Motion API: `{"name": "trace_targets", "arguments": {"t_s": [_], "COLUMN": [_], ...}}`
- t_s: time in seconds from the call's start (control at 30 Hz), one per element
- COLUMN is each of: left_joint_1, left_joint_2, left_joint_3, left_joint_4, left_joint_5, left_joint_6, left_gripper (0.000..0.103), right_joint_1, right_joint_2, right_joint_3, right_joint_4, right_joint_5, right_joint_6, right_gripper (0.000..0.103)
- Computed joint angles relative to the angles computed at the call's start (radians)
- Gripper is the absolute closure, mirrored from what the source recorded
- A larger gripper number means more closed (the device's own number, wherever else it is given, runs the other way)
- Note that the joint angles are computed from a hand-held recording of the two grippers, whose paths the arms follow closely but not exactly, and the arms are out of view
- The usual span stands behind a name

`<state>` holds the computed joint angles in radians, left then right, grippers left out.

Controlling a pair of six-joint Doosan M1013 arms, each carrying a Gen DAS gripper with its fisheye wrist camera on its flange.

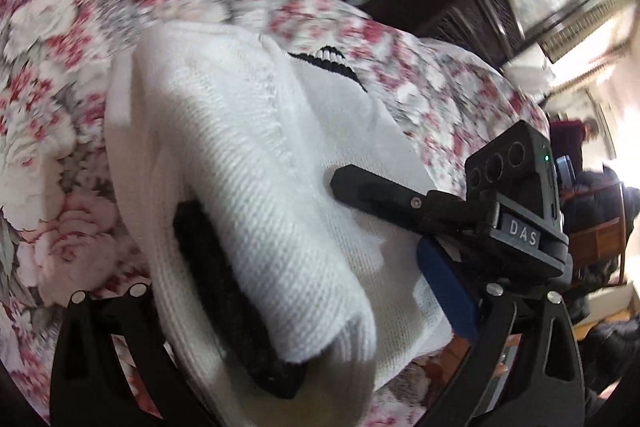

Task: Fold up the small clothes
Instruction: 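Carry the lifted sweater bundle with both tools toward the striped clothes stack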

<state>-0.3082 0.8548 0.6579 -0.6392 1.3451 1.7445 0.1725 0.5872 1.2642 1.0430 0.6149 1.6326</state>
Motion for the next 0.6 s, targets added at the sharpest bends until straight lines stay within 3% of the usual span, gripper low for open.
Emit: {"name": "trace_targets", "arguments": {"t_s": [0.23,0.6], "left_joint_1": [-0.057,-0.183], "left_joint_2": [-0.076,-0.079], "left_joint_3": [0.085,0.004], "left_joint_4": [-0.030,-0.087], "left_joint_5": [-0.049,-0.025], "left_joint_6": [0.108,0.205], "left_gripper": [0.005,0.005], "right_joint_1": [-0.025,-0.084], "right_joint_2": [-0.153,-0.408], "right_joint_3": [0.166,0.393], "right_joint_4": [-0.035,-0.219], "right_joint_5": [-0.077,-0.267], "right_joint_6": [-0.042,0.032], "right_gripper": [0.056,0.056]}}
